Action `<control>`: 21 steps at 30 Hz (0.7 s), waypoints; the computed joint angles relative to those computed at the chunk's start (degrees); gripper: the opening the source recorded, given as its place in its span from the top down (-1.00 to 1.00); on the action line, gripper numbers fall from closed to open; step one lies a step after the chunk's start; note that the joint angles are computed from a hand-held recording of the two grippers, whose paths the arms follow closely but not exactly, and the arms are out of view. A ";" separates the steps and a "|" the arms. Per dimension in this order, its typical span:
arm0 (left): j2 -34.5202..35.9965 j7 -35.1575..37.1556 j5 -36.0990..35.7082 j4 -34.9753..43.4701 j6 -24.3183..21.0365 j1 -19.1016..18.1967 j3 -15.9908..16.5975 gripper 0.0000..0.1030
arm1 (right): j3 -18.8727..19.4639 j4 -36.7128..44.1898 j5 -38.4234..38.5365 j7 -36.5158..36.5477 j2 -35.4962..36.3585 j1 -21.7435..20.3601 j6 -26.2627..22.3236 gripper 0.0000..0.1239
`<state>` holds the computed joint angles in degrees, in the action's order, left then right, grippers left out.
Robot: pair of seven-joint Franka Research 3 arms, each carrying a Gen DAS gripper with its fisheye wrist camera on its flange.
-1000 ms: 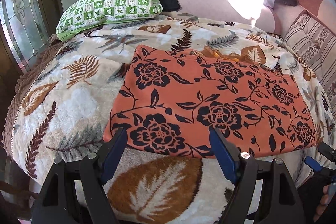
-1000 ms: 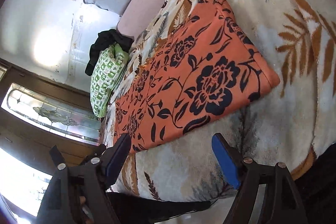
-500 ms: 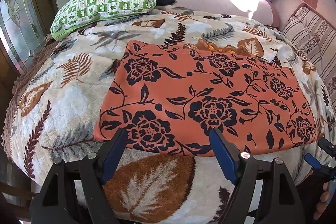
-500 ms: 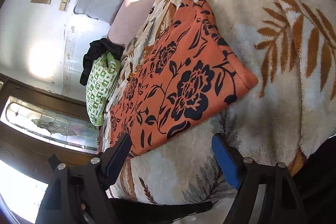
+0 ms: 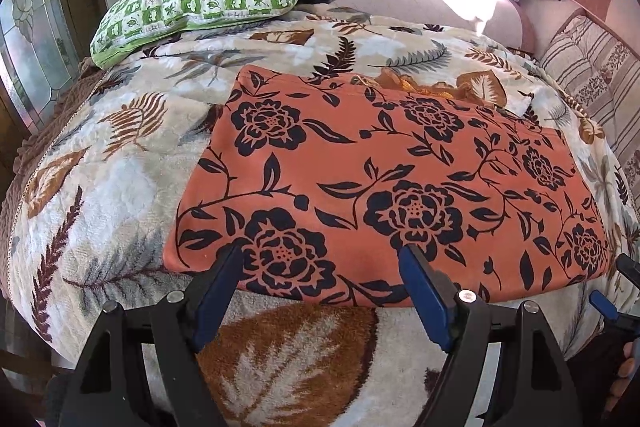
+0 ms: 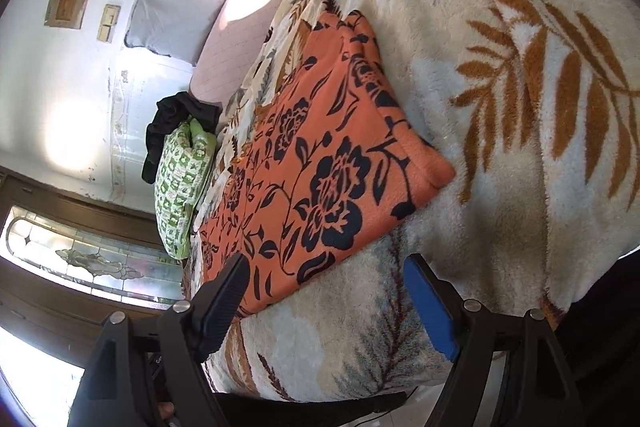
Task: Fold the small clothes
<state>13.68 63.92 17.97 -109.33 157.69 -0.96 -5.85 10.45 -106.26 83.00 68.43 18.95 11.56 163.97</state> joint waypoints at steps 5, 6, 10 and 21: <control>3.18 1.48 -0.40 3.44 1.13 0.23 -0.07 -0.57 | -0.66 1.97 -1.19 3.72 0.89 -0.12 0.17 -0.32; 4.06 2.08 -0.61 4.30 1.49 0.38 -0.21 -0.57 | -0.64 2.59 -1.60 5.15 1.46 -0.37 -0.30 -0.32; 6.86 3.70 -1.84 7.18 1.63 0.86 -0.76 -0.57 | 0.37 3.54 -0.60 14.05 3.05 -2.11 -1.99 -0.32; 9.81 4.83 -1.93 9.94 0.37 -0.10 -0.07 -0.57 | -4.42 6.08 -21.33 31.86 5.82 2.17 3.14 0.80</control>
<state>23.49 68.75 16.04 -99.40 158.07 -1.06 -5.92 6.02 -100.18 61.66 100.29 24.78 13.73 167.11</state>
